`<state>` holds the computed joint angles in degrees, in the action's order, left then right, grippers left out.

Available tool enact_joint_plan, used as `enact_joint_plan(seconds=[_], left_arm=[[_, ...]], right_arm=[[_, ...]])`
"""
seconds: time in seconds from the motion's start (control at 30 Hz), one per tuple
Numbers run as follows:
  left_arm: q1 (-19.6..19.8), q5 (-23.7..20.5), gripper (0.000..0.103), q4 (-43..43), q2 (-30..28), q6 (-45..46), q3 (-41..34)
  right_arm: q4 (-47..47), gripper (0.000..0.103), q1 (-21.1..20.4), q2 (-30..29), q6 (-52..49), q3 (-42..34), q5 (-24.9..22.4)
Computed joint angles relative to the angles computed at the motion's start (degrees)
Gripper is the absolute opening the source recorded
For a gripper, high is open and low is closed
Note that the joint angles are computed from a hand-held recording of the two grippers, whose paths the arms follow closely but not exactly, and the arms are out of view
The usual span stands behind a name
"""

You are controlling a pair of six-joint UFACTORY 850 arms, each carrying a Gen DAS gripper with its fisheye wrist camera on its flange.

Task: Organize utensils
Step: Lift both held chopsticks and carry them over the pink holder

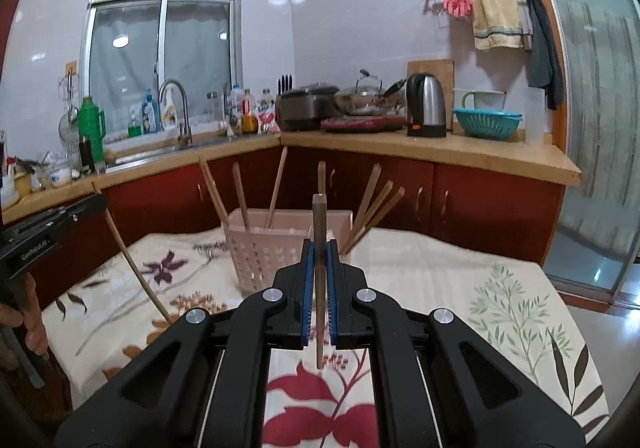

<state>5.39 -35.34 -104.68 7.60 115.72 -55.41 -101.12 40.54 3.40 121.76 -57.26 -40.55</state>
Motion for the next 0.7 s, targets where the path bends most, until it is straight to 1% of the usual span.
enact_joint_plan(seconds=[0.1,0.37,0.6,0.7], left_arm=[[-0.38,-1.22,0.007,-1.19,-0.61,0.35,-1.93],[-2.54,-2.13,0.007,-8.06,-2.52,6.06,-6.53],[-4.46,-2.18,0.007,-12.84,-5.17,10.36,-10.29],[-5.49,-1.91,0.007,-16.68,-6.43,14.05,-11.82]], right_arm=[[-2.86,0.007,-1.06,0.62,1.89,-0.77,0.04],[-11.61,0.007,-3.99,0.11,5.06,-4.41,-0.99],[-18.23,0.007,-7.57,-1.93,9.42,-7.44,0.77],[-20.62,0.007,-8.91,-2.91,10.82,-8.85,1.46]])
